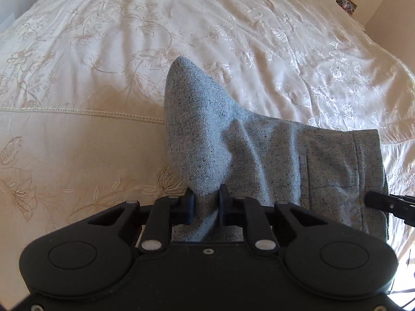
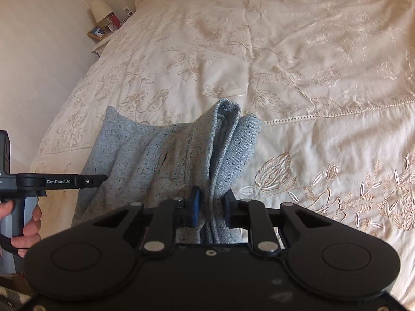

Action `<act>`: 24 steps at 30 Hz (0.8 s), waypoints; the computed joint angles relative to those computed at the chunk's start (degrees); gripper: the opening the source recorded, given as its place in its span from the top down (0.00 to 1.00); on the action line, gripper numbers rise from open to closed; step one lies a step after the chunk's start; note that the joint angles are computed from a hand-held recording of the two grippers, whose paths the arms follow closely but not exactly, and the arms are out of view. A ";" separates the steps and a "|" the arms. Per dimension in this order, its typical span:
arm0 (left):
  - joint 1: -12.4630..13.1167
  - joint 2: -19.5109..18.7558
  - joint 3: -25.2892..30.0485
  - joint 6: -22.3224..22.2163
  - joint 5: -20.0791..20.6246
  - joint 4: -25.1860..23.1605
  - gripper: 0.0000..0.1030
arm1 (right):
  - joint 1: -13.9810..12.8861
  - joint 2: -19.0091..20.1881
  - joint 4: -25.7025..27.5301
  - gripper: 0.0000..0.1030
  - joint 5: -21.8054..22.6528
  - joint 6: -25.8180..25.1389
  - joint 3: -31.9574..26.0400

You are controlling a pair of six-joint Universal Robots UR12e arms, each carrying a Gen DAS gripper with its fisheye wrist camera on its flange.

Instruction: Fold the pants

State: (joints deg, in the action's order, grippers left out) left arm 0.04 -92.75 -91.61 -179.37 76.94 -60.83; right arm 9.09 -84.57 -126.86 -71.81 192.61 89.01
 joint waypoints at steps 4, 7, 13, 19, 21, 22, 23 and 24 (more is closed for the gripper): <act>1.15 -0.39 2.01 -0.35 0.71 2.14 0.79 | 0.87 2.73 -1.41 0.81 1.18 -1.10 -4.42; 2.37 -2.37 5.28 -0.13 1.44 2.63 0.79 | 1.65 6.80 -1.79 0.81 2.27 -1.83 -9.78; 3.83 -8.35 12.62 -0.66 5.46 4.53 0.79 | 4.21 18.12 -0.31 0.81 2.44 -4.10 -25.42; 4.38 -15.14 19.17 -3.31 12.65 1.46 0.64 | 6.86 29.52 6.33 0.77 -1.47 -4.62 -41.64; 3.95 -16.75 20.33 -5.05 18.94 -0.87 0.65 | 8.37 33.15 11.83 0.74 -9.12 -5.57 -47.32; 3.96 -17.08 20.27 -5.90 20.57 -1.15 0.65 | 9.16 35.00 15.14 0.74 -13.58 -6.46 -50.35; 4.00 -17.22 20.26 -6.93 21.29 -1.74 0.65 | 9.56 35.89 16.55 0.74 -15.65 -7.01 -51.71; 4.20 -17.10 20.25 -8.89 21.04 -2.98 0.65 | 9.70 36.29 16.98 0.74 -16.14 -7.07 -52.24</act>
